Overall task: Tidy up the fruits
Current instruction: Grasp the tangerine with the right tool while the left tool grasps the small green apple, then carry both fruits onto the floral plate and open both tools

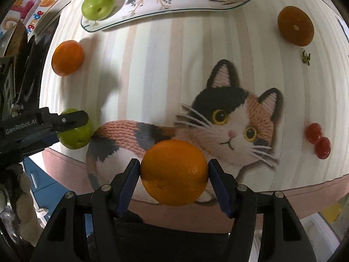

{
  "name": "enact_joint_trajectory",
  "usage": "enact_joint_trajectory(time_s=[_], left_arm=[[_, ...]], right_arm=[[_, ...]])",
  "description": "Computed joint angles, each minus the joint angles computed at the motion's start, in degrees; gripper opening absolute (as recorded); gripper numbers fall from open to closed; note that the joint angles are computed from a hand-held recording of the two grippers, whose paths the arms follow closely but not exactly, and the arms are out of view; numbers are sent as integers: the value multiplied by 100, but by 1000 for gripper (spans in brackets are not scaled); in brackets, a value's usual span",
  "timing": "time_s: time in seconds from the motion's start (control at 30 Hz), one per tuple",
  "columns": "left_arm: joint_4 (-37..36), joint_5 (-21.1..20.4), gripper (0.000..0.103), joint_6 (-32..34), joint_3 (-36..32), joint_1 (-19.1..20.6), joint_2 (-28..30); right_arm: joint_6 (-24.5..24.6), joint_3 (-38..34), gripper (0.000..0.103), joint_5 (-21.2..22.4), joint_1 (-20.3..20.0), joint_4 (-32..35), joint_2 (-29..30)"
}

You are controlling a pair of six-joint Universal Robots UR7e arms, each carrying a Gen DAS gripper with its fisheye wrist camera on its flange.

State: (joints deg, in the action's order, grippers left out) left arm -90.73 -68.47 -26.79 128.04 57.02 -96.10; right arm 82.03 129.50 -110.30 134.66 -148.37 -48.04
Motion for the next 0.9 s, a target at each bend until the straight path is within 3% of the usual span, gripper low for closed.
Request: enact_joint_trajectory(time_s=[0.37, 0.6, 0.9], left_arm=[[-291, 276, 53, 146, 399, -496, 118], [-337, 406, 53, 167, 625, -838, 78], [-544, -125, 53, 103, 307, -1174, 321]], right_arm=[[-38, 339, 68, 120, -232, -540, -81], [-367, 530, 68, 291, -524, -654, -230], [-364, 437, 67, -142, -362, -667, -280]])
